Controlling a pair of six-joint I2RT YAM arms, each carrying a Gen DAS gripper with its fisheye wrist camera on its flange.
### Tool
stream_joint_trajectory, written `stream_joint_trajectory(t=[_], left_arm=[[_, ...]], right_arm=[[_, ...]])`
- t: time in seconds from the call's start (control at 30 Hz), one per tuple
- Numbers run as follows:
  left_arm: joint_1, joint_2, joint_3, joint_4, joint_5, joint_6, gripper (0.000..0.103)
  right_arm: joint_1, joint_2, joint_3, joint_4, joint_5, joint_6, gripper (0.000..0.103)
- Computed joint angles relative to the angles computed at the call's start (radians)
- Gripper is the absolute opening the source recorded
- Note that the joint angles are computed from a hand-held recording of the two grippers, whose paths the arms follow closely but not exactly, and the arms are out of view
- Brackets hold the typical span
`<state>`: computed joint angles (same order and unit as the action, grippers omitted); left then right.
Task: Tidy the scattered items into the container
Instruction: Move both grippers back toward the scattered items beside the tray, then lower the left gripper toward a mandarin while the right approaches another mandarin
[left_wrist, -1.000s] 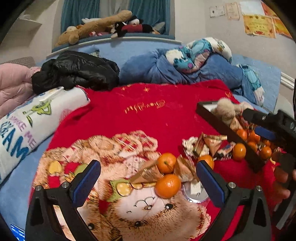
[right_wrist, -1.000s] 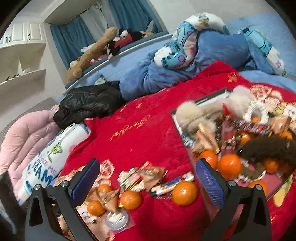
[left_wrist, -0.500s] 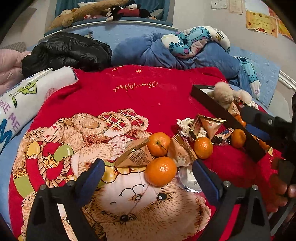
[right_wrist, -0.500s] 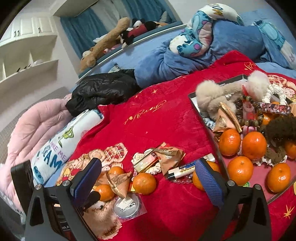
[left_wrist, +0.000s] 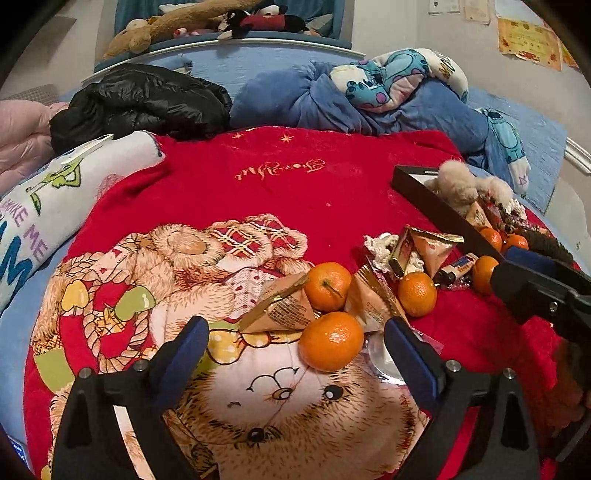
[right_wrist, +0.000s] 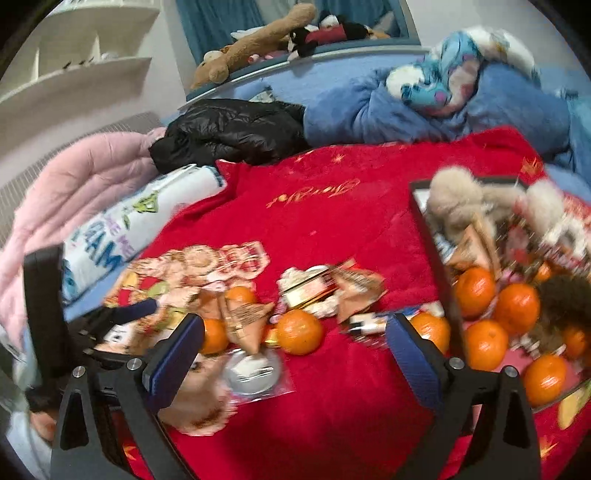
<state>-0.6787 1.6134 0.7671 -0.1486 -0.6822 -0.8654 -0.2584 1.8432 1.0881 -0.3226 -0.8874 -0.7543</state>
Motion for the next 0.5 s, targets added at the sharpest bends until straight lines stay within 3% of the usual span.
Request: stream_joint_trajectory(t=[0.23,0.33,0.5], left_arm=[[0.021,0.017,0.016,-0.027,0.033,-0.007,0.097],[0.023,0.066,0.072,-0.091,0.021,-0.014,0.103],[0.019,0.117,0.123,-0.138,0.011,-0.004,0.103]], right_arm=[[0.020,0.060,0.047,-0.076,-0.013,-0.120,0.089],[0.041,0.072,0.051,-0.084,-0.015,-0.128,0.089],[0.071,0.090,0.063,-0.063,-0.011,-0.076,0.089]])
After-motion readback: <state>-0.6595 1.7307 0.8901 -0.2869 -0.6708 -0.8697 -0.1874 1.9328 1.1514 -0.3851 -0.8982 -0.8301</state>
